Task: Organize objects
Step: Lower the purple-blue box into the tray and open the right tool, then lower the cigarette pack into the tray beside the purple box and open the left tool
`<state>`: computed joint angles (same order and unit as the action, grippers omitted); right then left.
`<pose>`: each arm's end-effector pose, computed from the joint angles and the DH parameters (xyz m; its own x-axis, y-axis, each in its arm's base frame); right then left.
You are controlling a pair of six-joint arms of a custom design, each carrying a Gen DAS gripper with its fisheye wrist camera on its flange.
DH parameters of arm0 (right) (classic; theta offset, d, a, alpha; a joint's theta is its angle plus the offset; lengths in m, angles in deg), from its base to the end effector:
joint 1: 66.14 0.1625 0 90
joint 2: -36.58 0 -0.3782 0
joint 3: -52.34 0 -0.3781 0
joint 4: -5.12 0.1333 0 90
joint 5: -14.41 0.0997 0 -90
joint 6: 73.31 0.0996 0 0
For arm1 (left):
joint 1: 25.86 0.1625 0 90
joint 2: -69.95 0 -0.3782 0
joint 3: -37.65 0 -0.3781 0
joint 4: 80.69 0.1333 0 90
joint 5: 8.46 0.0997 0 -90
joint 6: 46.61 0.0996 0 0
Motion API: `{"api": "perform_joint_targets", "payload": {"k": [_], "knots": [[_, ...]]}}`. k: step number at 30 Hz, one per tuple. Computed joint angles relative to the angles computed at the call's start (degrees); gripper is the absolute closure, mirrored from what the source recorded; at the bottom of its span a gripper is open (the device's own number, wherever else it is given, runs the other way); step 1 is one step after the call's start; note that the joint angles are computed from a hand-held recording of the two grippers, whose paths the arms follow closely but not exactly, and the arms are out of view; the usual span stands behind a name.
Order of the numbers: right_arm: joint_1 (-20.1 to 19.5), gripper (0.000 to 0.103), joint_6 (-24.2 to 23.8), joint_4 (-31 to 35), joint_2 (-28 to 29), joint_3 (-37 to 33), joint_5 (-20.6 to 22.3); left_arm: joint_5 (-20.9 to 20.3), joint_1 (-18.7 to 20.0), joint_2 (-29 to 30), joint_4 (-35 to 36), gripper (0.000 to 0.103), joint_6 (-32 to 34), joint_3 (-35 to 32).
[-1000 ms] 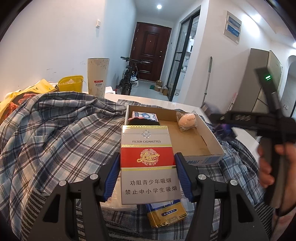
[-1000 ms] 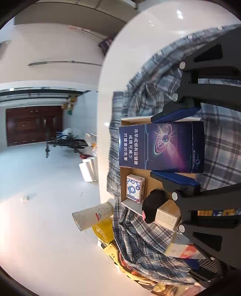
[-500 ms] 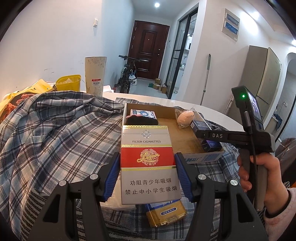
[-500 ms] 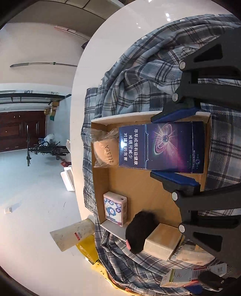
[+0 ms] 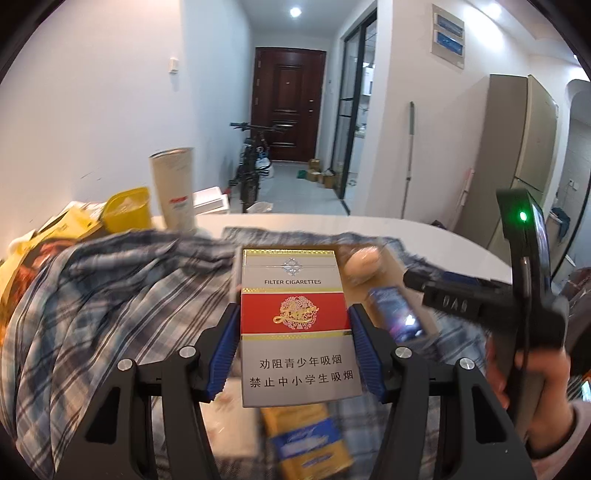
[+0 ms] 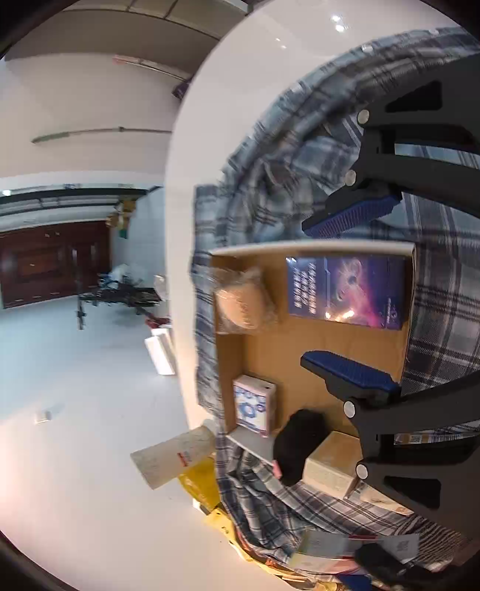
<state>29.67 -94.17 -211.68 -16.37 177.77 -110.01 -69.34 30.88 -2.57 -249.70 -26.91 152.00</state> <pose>0.1238 -0.4564 0.1368 -0.7893 0.1422 0.5973 -0.3640 0.6751 -0.6416 -0.1372 -0.5407 0.2620 -0.6923 0.4441 -0.5687 0.7120 0.5486 -0.4382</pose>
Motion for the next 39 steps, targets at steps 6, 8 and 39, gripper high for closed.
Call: {"api": "perform_joint_targets", "payload": {"k": [6,8,39], "knots": [[0.9,0.032,-3.4,-8.2,0.5,-0.2,-3.3,-3.1,-0.3,6.8,9.9,0.042,-6.1,-8.2],[0.3,0.032,-3.0,-8.9,-0.4,0.3,-2.9,-3.0,-0.3,9.8,12.5,0.042,-8.0,-10.8],[-5.7,0.032,8.8,4.2,-7.5,2.9,4.3,-1.3,1.8,22.4,22.9,0.024,-12.4,-19.9]]}}
